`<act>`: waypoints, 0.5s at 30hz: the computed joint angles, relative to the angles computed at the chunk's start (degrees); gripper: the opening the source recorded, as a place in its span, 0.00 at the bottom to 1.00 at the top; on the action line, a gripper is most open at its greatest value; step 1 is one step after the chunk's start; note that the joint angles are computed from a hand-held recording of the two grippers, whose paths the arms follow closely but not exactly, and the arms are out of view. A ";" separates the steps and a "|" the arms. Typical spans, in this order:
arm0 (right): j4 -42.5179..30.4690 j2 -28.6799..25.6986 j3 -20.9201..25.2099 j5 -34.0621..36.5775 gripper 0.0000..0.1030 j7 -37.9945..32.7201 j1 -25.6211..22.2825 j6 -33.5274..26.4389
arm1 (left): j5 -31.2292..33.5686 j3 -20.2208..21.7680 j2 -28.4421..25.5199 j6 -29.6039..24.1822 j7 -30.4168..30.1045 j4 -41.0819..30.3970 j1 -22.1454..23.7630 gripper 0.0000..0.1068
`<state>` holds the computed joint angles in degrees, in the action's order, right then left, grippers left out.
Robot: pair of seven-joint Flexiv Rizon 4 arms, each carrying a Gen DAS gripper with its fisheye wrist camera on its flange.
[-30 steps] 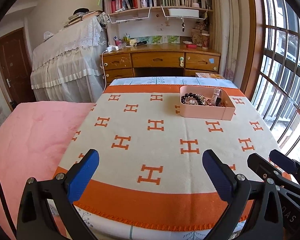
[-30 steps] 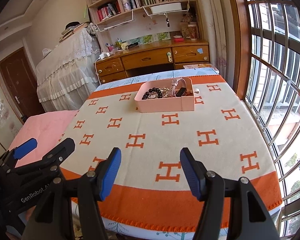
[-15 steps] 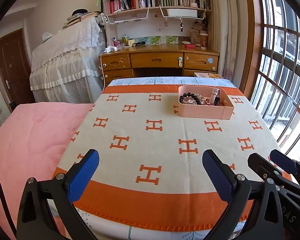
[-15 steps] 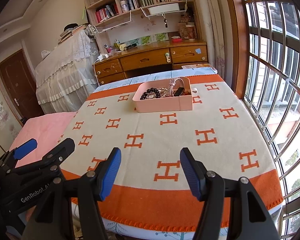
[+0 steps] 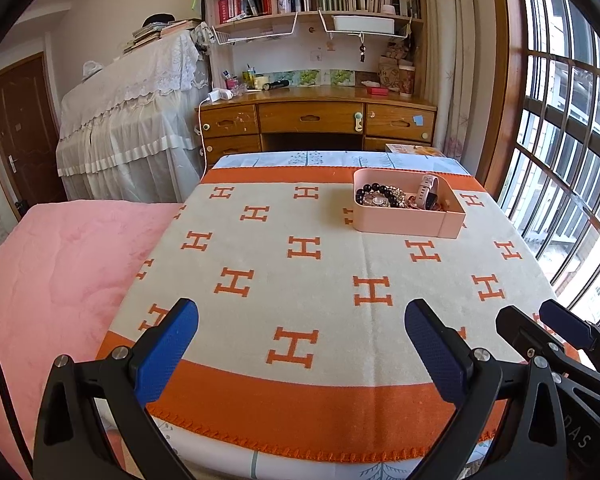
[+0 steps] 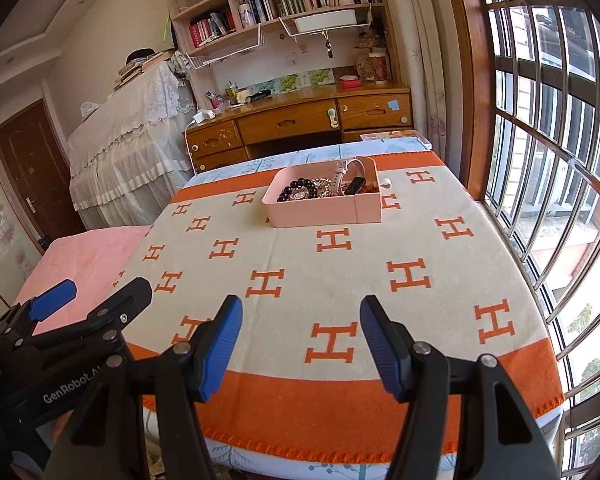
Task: Organize jewelry
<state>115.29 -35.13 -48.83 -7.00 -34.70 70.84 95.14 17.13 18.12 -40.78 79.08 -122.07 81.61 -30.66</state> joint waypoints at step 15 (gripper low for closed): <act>0.12 -0.17 -0.83 0.45 0.60 -0.20 0.72 0.11 | 0.13 0.01 0.14 0.16 -0.43 0.34 -0.17 0.96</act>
<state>115.41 -35.30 -49.65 -6.56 -34.90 71.55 95.25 17.26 18.13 -40.64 79.24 -122.50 81.95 -30.82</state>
